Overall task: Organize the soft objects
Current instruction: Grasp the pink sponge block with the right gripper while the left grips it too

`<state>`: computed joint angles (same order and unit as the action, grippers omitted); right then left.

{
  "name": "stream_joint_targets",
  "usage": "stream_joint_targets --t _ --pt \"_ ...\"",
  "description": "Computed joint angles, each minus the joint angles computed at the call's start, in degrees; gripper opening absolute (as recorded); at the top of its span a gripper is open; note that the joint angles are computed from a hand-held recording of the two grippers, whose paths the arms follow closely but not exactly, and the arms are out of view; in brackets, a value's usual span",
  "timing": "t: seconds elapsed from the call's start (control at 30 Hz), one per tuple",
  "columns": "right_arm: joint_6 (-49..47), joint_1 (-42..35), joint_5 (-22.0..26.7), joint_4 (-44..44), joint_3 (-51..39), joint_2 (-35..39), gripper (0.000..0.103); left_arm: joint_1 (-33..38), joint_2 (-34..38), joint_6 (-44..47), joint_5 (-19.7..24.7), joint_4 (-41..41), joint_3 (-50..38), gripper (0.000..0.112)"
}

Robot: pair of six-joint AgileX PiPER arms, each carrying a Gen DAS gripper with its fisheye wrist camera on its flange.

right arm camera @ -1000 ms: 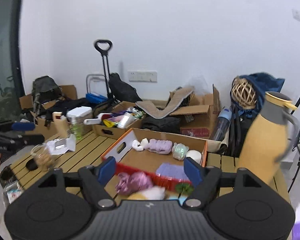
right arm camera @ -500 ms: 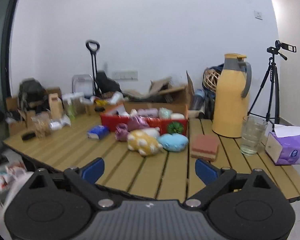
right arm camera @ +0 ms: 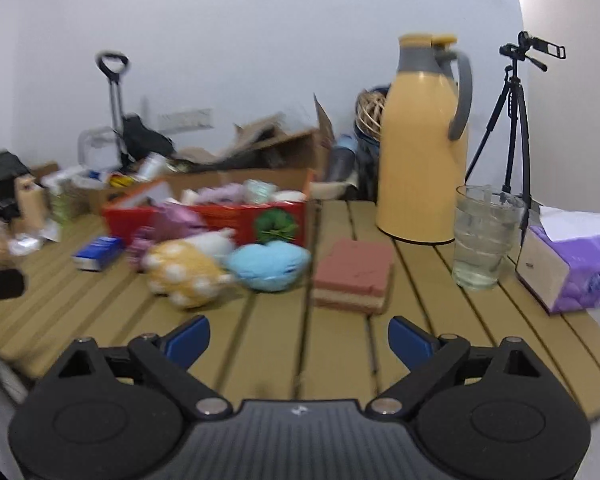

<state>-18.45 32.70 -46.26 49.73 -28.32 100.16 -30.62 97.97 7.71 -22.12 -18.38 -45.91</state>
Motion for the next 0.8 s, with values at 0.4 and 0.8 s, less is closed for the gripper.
stream_joint_targets --t 0.4,0.8 --pt "1.3 -17.2 14.1 -9.5 -21.4 15.7 0.068 -0.7 11.5 12.1 3.5 -12.9 -13.3 0.103" --pt "31.7 1.2 1.0 -35.1 -6.9 11.5 0.07 5.3 12.0 -0.4 4.0 -6.4 -10.8 0.103"
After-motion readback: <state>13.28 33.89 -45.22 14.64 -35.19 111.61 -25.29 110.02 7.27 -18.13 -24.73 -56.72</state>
